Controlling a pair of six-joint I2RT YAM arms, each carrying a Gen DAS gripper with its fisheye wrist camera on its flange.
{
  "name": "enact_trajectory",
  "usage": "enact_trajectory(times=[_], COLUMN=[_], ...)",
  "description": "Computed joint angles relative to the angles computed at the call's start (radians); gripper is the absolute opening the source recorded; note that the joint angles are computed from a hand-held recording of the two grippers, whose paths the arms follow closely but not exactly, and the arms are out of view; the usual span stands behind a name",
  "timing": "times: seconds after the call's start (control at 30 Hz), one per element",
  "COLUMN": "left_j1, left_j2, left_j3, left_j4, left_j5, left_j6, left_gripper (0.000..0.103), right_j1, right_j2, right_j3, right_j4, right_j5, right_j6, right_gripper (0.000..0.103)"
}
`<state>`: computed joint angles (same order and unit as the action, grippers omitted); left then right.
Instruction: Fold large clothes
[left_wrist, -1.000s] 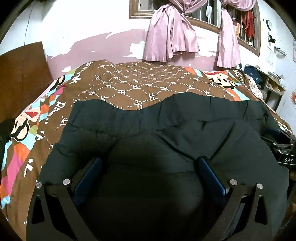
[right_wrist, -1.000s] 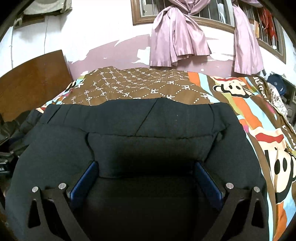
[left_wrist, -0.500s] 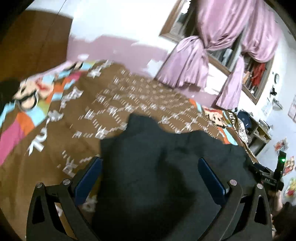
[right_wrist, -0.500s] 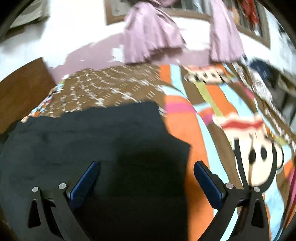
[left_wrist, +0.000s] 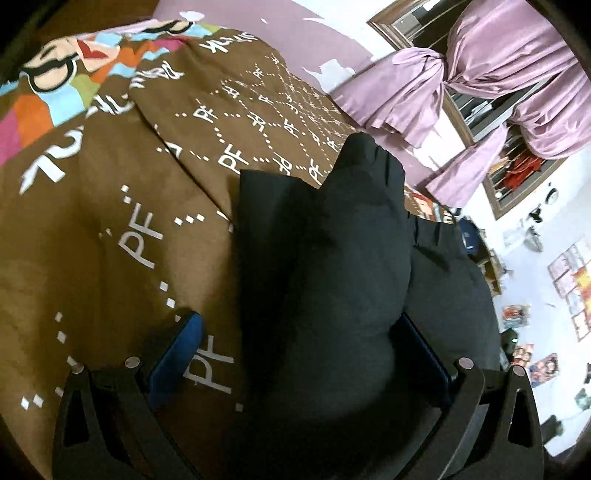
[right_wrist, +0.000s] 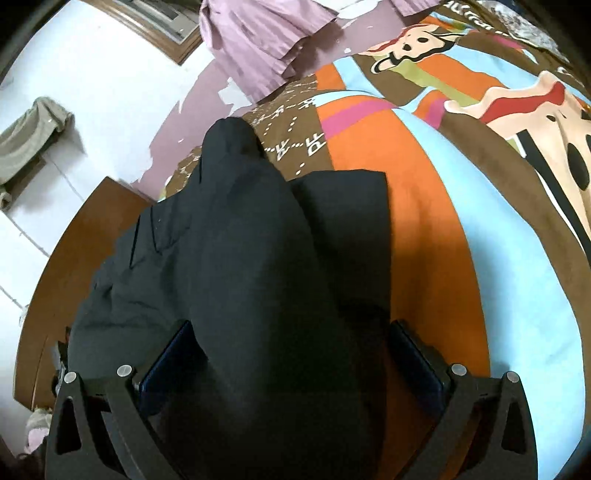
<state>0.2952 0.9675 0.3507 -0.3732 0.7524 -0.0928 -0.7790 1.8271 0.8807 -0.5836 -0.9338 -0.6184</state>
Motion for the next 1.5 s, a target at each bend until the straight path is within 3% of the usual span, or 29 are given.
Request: enact_trajectory(times=[0.1, 0.2, 0.3, 0.47, 0.63, 0.77, 0.9, 0.97, 1.03, 1.1, 1.27, 1.4, 1.5], left_j1=[0.052, 0.059, 0.052, 0.04, -0.042, 0.014, 0.038, 0.043, 0.026, -0.012, -0.007, -0.002, -0.025], left_j2=[0.031, 0.052, 0.09, 0.101, 0.102, 0.145, 0.154, 0.138, 0.123, 0.114, 0.116, 0.121, 0.102], left_j3=[0.01, 0.033, 0.062, 0.084, 0.119, 0.122, 0.119, 0.107, 0.099, 0.094, 0.105, 0.114, 0.128], left_j4=[-0.017, -0.063, -0.117, -0.165, -0.231, -0.256, -0.259, -0.259, -0.249, -0.22, -0.256, -0.281, -0.302], left_j5=[0.087, 0.127, 0.171, 0.16, 0.069, 0.114, 0.123, 0.114, 0.098, 0.08, 0.084, 0.095, 0.08], left_j6=[0.074, 0.135, 0.223, 0.263, 0.269, 0.335, 0.364, 0.376, 0.362, 0.313, 0.34, 0.362, 0.347], left_gripper=[0.102, 0.102, 0.102, 0.102, 0.102, 0.102, 0.102, 0.102, 0.102, 0.102, 0.102, 0.1, 0.091], right_j1=[0.005, 0.003, 0.006, 0.026, 0.045, 0.07, 0.101, 0.094, 0.066, 0.042, 0.065, 0.052, 0.049], right_j2=[0.055, 0.12, 0.133, 0.092, -0.102, -0.285, -0.362, -0.274, -0.126, -0.074, -0.14, -0.182, -0.208], right_j3=[0.071, 0.15, 0.16, 0.12, -0.038, -0.179, -0.267, -0.229, -0.129, -0.091, -0.132, -0.157, -0.176], right_j4=[-0.159, -0.39, -0.438, -0.359, -0.17, -0.017, 0.09, 0.063, -0.047, -0.096, -0.045, -0.045, -0.034], right_j5=[-0.024, -0.048, -0.039, -0.007, 0.043, 0.077, 0.106, 0.083, 0.049, 0.026, 0.058, 0.055, 0.052], right_j6=[-0.129, -0.35, -0.4, -0.319, -0.207, -0.15, -0.112, -0.107, -0.127, -0.137, -0.094, -0.099, -0.089], right_gripper=[0.103, 0.103, 0.103, 0.103, 0.103, 0.103, 0.103, 0.103, 0.103, 0.103, 0.102, 0.092, 0.085])
